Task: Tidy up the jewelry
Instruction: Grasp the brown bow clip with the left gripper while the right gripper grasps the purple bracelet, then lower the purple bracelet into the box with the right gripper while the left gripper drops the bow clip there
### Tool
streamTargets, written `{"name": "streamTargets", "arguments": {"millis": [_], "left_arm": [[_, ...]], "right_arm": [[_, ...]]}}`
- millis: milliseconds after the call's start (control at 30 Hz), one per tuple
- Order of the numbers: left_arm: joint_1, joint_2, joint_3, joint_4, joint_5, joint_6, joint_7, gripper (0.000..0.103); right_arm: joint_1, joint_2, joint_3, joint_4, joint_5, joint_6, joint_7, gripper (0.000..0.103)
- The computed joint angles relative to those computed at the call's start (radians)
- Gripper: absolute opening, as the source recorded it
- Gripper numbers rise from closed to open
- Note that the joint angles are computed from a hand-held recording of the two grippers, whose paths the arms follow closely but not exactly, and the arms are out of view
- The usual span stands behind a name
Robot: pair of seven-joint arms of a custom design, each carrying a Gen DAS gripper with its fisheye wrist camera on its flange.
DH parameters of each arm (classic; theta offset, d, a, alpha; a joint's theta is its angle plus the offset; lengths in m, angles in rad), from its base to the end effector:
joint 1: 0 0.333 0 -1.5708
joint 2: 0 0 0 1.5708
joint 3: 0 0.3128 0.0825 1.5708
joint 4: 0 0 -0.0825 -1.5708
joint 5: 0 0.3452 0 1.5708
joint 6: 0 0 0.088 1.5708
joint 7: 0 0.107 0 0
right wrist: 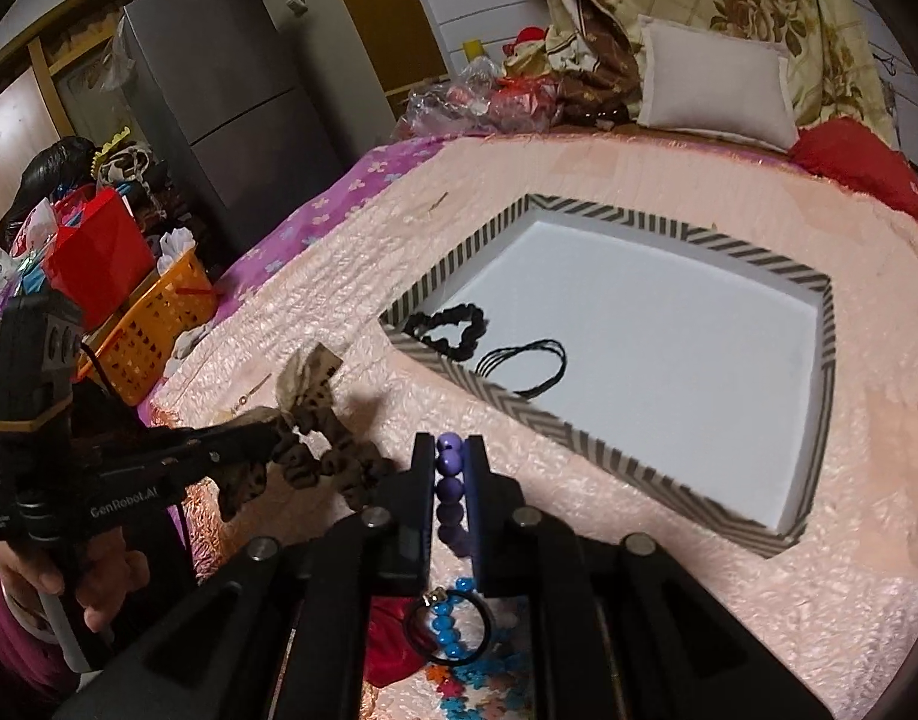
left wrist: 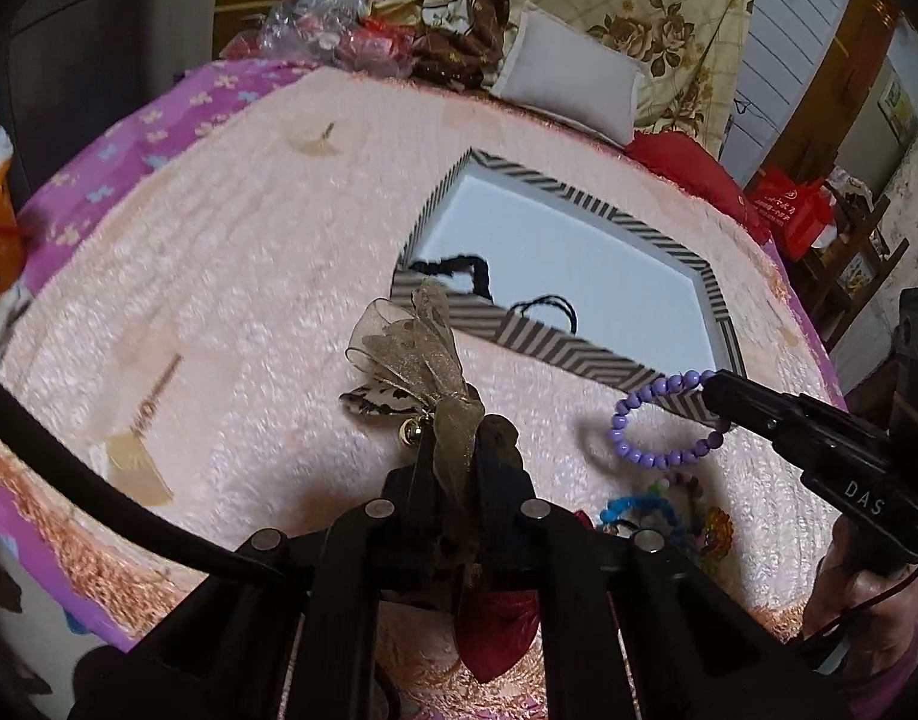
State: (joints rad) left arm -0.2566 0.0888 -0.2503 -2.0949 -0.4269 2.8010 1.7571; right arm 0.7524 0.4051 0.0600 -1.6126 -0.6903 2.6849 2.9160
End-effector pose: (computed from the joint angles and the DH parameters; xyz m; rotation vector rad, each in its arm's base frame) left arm 0.5100 -0.2569 0.4675 -1.6657 2.3229 -0.9718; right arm 0.4566 0.5017 0.4779 -1.6575 1.6974 -0.3371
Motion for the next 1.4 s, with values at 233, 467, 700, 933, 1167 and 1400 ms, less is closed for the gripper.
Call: {"name": "streamTargets", "arguments": {"millis": [233,467,700,933,1167,1400], "left_arm": [[-0.017,0.012,0.02,0.038,0.148,0.018,-0.108,0.0],[-0.021,0.039,0.027,0.096,0.227,0.029,-0.156,0.0],[-0.034,0.087,0.043,0.172,0.312,0.018,-0.216,0.0],[-0.06,0.149,0.064,0.261,0.392,-0.005,-0.276,0.0],[-0.071,0.21,0.069,0.35,0.416,-0.04,-0.298,0.0],[-0.068,0.302,0.049,0.495,0.365,-0.083,-0.257,0.0]], "right_arm": [[-0.001,-0.015,0.001,0.008,-0.012,-0.027,-0.011,0.009],[-0.01,-0.017,0.008,0.024,-0.006,-0.05,-0.04,0.009],[-0.02,-0.009,0.007,0.054,0.005,-0.081,-0.076,0.009],[-0.041,0.004,0.003,0.077,0.036,-0.089,-0.112,0.009],[-0.056,0.019,-0.004,0.094,0.061,-0.088,-0.134,0.009],[-0.087,0.072,-0.002,0.153,0.129,-0.075,-0.188,0.009]]}}
